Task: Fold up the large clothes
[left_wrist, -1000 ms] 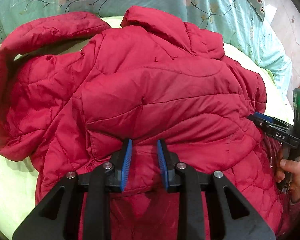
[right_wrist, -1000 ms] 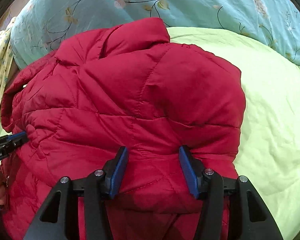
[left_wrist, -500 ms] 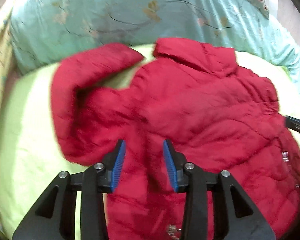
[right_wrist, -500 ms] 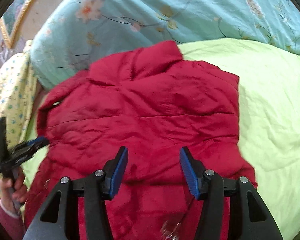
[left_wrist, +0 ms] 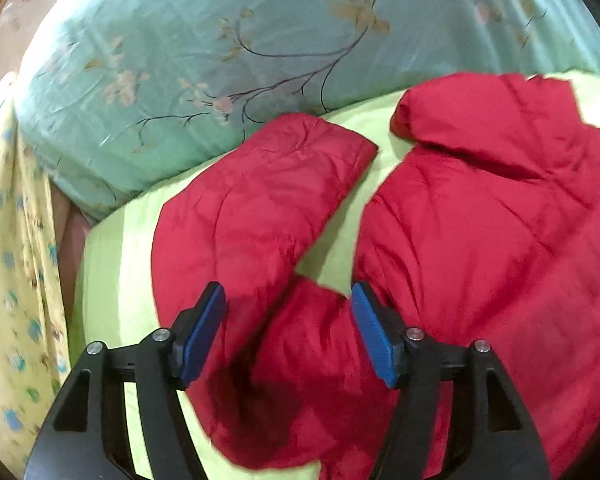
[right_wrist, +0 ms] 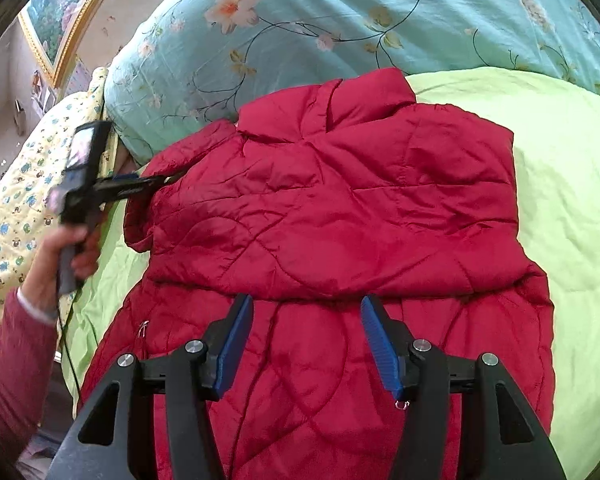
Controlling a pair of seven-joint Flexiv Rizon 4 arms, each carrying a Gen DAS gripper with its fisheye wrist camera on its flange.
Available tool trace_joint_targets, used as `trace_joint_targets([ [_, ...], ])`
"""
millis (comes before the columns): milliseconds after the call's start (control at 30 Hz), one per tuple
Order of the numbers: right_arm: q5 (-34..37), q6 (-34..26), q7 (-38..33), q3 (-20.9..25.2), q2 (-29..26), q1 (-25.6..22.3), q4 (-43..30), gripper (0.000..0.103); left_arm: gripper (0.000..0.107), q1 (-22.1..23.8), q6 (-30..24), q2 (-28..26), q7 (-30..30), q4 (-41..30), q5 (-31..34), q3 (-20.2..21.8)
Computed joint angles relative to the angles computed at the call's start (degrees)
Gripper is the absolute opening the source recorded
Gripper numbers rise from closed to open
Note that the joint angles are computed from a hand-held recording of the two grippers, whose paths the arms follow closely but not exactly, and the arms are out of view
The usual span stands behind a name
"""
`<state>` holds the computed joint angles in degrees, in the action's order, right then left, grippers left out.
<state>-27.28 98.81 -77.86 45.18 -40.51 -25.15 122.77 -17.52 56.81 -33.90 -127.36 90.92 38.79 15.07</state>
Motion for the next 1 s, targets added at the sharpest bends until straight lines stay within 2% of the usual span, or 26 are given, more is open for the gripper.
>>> trace_joint_targets([
  [200, 0.6, -0.8, 0.7, -0.2, -0.2, -0.3, -0.3, 0.059, 0.070, 0.9, -8.3, -8.0, 5.5, -10.6, -2.7, -0.5],
  [267, 0.7, -0.9, 0.3, 0.1, -0.4, -0.6, -0.3, 0.060, 0.070, 1.8, -8.7, -9.5, 5.5, -12.5, -3.9, -0.3],
  [333, 1.0, -1.1, 0.1, 0.0, -0.6, -0.5, -0.4, 0.060, 0.069, 3.1, -6.9, -9.5, 4.2, -12.3, -5.5, -0.2],
  [367, 1.1, -1.4, -0.1, 0.2, -0.7, -0.5, -0.5, 0.060, 0.059, 3.9, -5.5, -9.1, 3.4, -11.5, -6.4, -0.2],
  [400, 1.3, -1.7, -0.2, 0.2, -0.8, -0.5, -0.6, 0.060, 0.035, 4.5, -4.0, -8.7, 3.2, -10.4, -7.1, -0.3],
  [433, 1.6, -1.8, -0.3, 0.3, -0.8, -0.4, -0.6, 0.060, 0.027, 6.0, -1.3, -7.7, 3.4, -8.4, -8.7, -1.2],
  [500, 2.1, -1.7, -0.8, 0.7, -0.8, -0.6, -0.4, 0.060, 0.017, 7.1, 3.5, -5.9, 2.9, -4.7, -10.6, -1.3],
  [667, 2.0, -0.2, -1.0, 1.9, -0.3, -1.4, 0.8, 0.060, 0.010, 11.1, 21.8, 1.3, 3.6, 9.1, -16.6, -3.8],
  [800, 0.7, 1.3, 0.1, 2.1, 0.3, -2.0, 1.8, 0.060, 0.010, 10.6, 31.3, 5.8, 4.4, 16.2, -19.4, -4.7],
  [833, 0.3, 1.4, 0.6, 2.2, 0.3, -2.2, 2.0, 0.060, 0.010, 10.9, 33.7, 7.1, 4.9, 18.3, -20.2, -5.6],
  [867, -0.2, 1.5, 1.1, 2.5, 0.3, -2.6, 2.1, 0.060, 0.010, 12.7, 36.8, 8.7, 6.0, 21.0, -21.4, -8.4],
  [1000, -2.0, 2.2, 3.3, 2.8, 0.4, -4.1, 3.1, 0.060, 0.010, 15.7, 43.8, 11.2, 8.3, 26.4, -24.4, -14.9],
])
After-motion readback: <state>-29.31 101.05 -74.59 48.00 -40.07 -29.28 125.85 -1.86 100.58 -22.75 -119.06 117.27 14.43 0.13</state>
